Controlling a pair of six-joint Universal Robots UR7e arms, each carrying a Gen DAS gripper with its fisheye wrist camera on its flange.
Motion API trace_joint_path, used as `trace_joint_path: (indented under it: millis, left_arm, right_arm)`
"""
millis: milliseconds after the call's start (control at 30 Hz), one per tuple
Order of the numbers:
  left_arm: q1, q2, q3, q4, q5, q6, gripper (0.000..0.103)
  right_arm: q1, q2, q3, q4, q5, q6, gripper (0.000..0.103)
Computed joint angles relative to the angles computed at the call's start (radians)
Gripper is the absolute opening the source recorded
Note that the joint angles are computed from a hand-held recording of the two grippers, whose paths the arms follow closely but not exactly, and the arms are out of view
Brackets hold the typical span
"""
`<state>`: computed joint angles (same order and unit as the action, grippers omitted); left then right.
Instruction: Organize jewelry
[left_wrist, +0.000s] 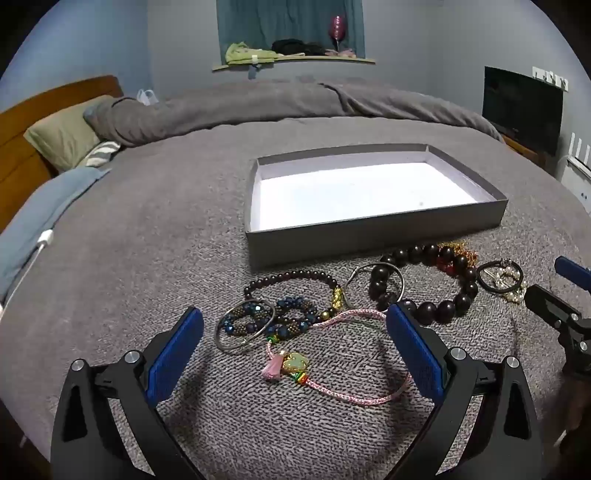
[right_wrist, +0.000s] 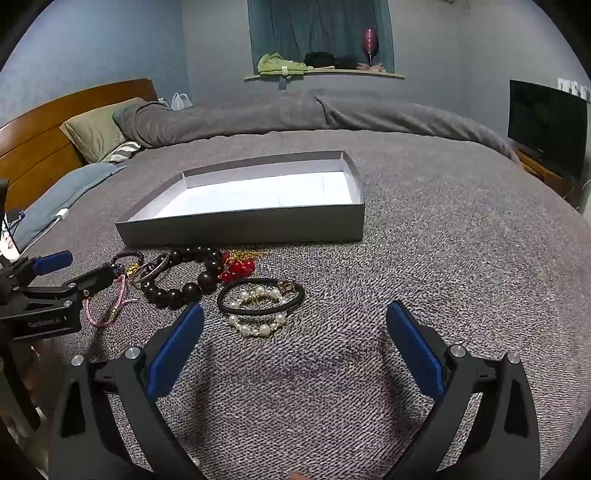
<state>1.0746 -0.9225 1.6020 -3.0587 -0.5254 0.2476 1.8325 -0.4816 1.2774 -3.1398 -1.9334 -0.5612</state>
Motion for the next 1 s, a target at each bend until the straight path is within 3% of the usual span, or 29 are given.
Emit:
trace_joint_path:
  millis: [1000]
  left_arm:
    - [0.001, -0.014, 0.005, 0.005, -0.018, -0.018, 0.098]
  right_arm:
    - [0.004, 0.004, 0.005, -0.026, -0.001, -0.02, 0.098]
